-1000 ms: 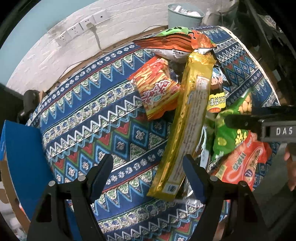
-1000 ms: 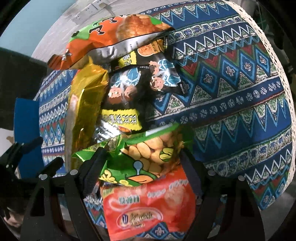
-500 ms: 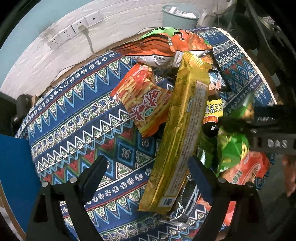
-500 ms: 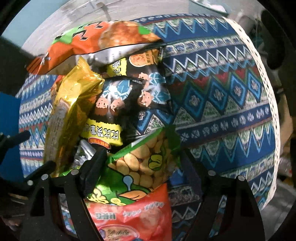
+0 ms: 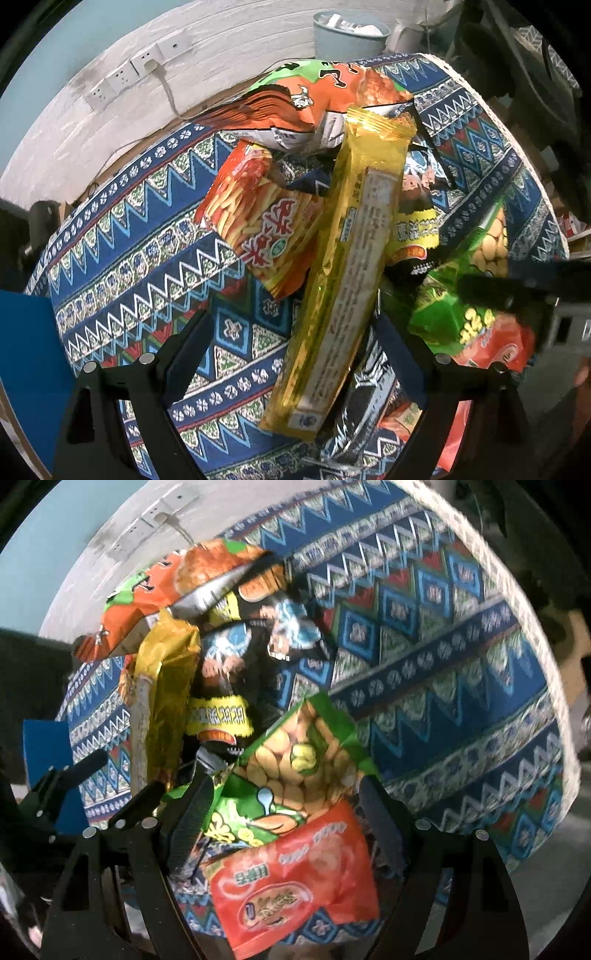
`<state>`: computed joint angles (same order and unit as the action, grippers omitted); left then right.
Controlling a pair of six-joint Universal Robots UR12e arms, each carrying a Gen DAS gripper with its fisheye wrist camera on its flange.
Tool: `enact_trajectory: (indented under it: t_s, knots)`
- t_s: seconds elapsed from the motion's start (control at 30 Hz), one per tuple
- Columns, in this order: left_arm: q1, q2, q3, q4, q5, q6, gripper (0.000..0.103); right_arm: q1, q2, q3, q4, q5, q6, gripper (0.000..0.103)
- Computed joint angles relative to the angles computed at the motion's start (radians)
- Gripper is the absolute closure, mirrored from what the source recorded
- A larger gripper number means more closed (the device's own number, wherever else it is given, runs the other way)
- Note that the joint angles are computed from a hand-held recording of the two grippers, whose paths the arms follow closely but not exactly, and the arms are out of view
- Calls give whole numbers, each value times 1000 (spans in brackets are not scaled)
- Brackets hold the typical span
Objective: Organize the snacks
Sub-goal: 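Grasp the gold snack bag with the left tool while the right tool grasps the green peanut bag, then carry both bags into the cardboard box and open both tools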
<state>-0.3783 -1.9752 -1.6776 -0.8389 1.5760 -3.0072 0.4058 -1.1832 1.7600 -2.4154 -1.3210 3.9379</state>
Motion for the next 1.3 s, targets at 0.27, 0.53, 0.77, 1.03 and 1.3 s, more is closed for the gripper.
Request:
enact_trajectory:
  t_s: [0.27,0.53,0.77,1.03,1.3]
  knots:
    - [25,-16,1,12,-73,19,45,-6,25,-3,-20,23,39,22]
    - [26,5,-33,46,-71,49,69,-4,45,-15,-48,18,-19,39]
    - [53,56,-77,85,-91,32,70,-2,22,-5,-91,-15,-33,52]
    - [81,129,-146,135,-123,20,70,14,-22,2,-117,-127,-66,53]
    - [93,177,-183,206,-95,10,70,71,-34,-34,-114,-291,-161,53]
